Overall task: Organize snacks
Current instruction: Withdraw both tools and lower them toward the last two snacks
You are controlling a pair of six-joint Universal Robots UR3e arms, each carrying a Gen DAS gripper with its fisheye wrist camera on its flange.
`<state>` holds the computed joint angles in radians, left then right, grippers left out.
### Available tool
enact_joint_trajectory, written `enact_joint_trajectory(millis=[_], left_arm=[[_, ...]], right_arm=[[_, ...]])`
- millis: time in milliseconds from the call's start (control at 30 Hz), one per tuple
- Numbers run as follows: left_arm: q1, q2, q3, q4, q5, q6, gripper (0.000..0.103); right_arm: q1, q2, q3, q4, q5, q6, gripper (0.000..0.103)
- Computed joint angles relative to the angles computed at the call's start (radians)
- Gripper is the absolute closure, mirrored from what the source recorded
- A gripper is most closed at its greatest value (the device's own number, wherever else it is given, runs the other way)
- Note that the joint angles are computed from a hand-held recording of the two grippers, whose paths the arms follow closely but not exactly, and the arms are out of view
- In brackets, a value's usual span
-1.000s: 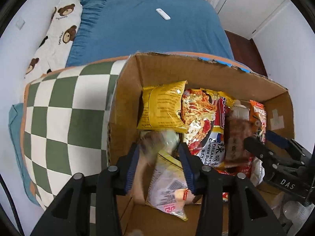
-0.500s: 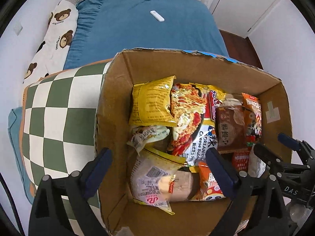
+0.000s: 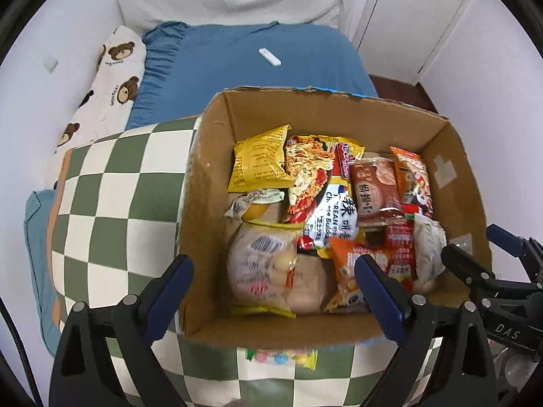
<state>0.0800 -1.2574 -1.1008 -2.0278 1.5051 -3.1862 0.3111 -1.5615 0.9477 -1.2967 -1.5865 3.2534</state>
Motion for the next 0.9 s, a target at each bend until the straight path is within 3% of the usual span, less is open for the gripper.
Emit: enact_joint_trajectory(millis=[167,367,700,900], left_arm=[[-0.005,0.063,0.064,-0.055,0.000,-0.011,0.006],[-0.102,0.080,0.176,-0.088,0.077,-0.088,0.006],[-0.434,0.018,0.390,-0.162,0.279,-0.343,0.006],[-0.728,-0.094,0.563,-0.258,0.494,-0.598,0.006]], right_arm=[[0.021,-0.073,0.015,0.017,0.001,0.012,0.005],[0.054,-0.147,-0.015,0.042,-0.018,0.038,0.005],[0.170,-0.209,-0.187,0.130,-0.119,0.119,0.005],[0.236,-0.200,-0.336,0.213,-0.174,0.175,0.005]])
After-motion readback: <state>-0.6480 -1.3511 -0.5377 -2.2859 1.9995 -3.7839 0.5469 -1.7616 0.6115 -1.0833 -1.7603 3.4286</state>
